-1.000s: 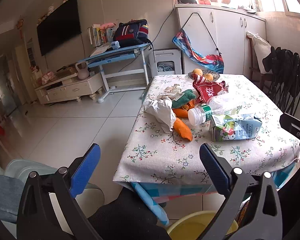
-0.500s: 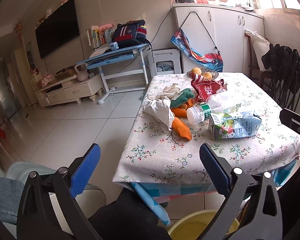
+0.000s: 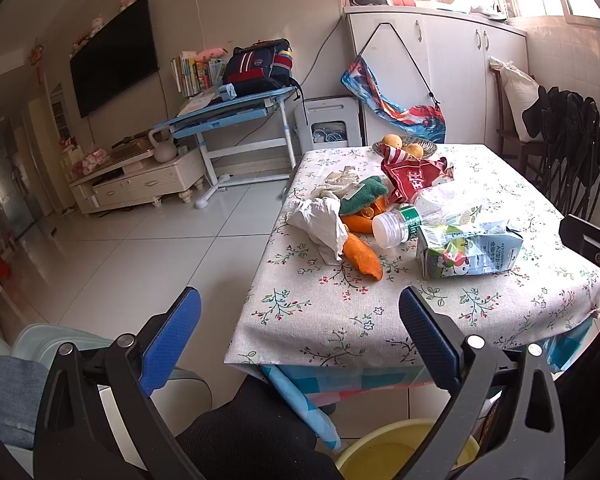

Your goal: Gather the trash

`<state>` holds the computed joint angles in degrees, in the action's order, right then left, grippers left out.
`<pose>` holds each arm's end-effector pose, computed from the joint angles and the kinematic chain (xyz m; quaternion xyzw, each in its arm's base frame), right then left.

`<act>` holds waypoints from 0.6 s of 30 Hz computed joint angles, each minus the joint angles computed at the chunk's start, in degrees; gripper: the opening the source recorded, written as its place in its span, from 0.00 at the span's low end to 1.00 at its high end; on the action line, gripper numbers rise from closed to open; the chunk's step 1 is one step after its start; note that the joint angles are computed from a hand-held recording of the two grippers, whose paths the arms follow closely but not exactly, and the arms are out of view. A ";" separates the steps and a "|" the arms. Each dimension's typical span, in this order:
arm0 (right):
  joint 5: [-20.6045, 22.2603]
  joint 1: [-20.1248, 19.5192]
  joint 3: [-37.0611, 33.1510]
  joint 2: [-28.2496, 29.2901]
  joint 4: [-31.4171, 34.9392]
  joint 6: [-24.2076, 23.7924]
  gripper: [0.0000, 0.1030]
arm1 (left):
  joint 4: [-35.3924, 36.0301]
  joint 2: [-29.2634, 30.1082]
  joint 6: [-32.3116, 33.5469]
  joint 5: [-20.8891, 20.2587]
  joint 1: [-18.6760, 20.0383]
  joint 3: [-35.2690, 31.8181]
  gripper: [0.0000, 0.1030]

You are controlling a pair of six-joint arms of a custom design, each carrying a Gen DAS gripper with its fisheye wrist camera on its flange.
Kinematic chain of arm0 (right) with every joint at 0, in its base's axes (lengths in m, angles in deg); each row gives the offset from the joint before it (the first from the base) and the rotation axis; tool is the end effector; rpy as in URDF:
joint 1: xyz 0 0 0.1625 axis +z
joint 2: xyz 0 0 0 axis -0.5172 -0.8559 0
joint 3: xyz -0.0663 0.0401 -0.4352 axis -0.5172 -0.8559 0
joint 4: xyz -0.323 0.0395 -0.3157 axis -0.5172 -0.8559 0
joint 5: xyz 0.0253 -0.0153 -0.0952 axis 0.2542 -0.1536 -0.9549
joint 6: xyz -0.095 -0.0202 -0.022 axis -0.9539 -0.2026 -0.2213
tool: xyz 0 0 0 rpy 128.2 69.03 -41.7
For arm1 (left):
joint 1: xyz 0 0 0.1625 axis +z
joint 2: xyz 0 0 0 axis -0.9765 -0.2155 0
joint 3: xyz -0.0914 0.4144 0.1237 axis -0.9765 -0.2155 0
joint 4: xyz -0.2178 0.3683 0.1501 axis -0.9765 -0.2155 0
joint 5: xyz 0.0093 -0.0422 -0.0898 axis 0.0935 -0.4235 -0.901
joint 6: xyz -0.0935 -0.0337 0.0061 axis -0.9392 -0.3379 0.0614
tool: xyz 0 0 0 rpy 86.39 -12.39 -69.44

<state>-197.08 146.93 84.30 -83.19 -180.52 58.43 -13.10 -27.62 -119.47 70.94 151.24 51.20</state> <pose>0.3962 -0.7098 -0.0545 0.0505 -0.7594 0.5101 0.4007 -0.0430 -0.7834 0.3110 0.3675 0.7921 -0.3674 0.3201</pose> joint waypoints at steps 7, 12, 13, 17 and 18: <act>0.12 -0.02 0.01 0.01 -0.21 -0.16 0.94 | 0.59 0.22 -0.36 0.04 0.00 -0.44 0.93; 0.01 -0.05 0.51 -0.29 -0.09 -0.13 0.94 | 4.65 2.57 -2.16 -0.55 0.06 -4.33 0.93; -0.08 -0.08 1.25 -0.75 0.13 0.15 0.94 | 5.79 3.25 -2.68 -0.38 0.09 -5.54 0.93; 0.02 -0.71 3.21 -1.70 1.72 2.13 0.94 | 8.45 5.79 -3.46 -0.67 0.17 -9.77 0.93; 0.03 -0.85 3.85 -2.03 2.19 3.05 0.94 | 10.02 6.99 -4.06 -0.55 0.21 -11.92 0.93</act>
